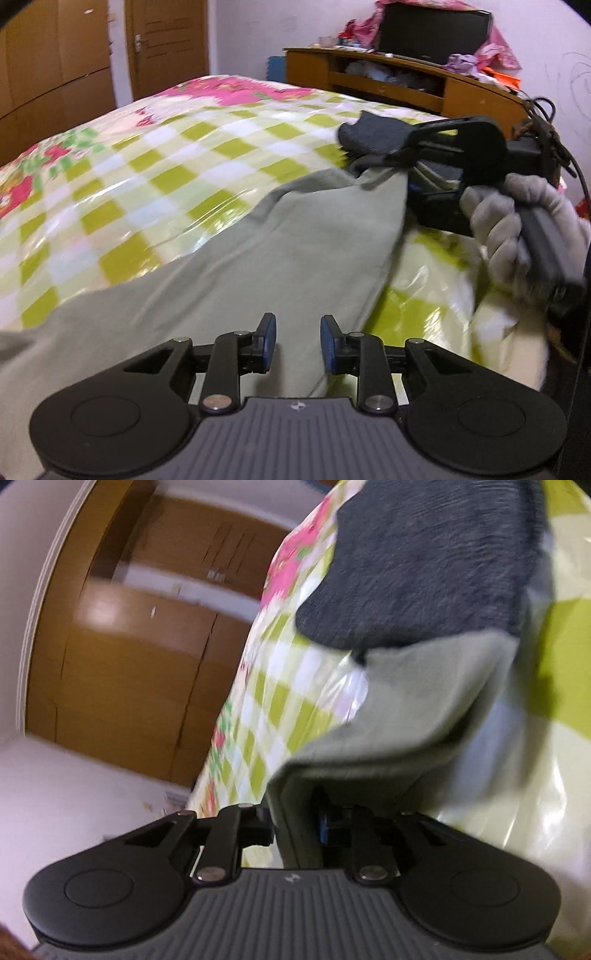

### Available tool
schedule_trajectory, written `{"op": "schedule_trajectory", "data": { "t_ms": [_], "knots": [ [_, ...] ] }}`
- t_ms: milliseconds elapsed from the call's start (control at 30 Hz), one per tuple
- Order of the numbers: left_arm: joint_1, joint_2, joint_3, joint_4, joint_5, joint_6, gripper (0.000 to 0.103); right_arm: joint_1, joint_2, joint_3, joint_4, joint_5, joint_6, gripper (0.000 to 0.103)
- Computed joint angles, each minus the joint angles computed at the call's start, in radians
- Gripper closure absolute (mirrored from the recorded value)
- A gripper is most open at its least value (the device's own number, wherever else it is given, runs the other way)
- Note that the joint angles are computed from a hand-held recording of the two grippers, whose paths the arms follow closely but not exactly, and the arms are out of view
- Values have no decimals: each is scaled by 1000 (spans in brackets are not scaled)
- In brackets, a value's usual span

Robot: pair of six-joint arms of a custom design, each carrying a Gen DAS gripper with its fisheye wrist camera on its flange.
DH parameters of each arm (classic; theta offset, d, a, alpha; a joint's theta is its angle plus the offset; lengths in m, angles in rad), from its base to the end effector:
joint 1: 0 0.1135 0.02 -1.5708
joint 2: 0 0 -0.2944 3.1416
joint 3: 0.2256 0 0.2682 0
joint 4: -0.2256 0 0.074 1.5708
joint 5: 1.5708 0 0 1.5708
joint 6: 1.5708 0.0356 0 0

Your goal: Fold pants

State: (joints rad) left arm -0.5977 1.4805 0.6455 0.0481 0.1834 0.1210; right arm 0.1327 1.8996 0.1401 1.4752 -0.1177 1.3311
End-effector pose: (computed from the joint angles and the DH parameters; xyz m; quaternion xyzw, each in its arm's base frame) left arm 0.2363 -0.1688 0.1760 0.3564 0.8492 -0.1720 0.3497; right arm 0.2273 0.0346 0.0934 0.4214 0.6795 0.4351 0.4140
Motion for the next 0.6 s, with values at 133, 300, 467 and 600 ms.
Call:
{"op": "schedule_trajectory", "data": {
  "t_ms": [133, 300, 467, 600],
  "knots": [
    [50, -39, -41, -1, 0, 8, 63, -28, 33, -3, 0, 6, 76, 71],
    [128, -88, -95, 4, 8, 14, 63, 44, -96, 70, -252, 97, 25, 91],
    [210, -118, -139, 26, 44, 27, 63, 151, -445, 27, -503, 305, -138, 98],
    [263, -156, -169, 20, 71, 57, 63, 149, -493, 83, -691, 343, -116, 99]
  ]
}}
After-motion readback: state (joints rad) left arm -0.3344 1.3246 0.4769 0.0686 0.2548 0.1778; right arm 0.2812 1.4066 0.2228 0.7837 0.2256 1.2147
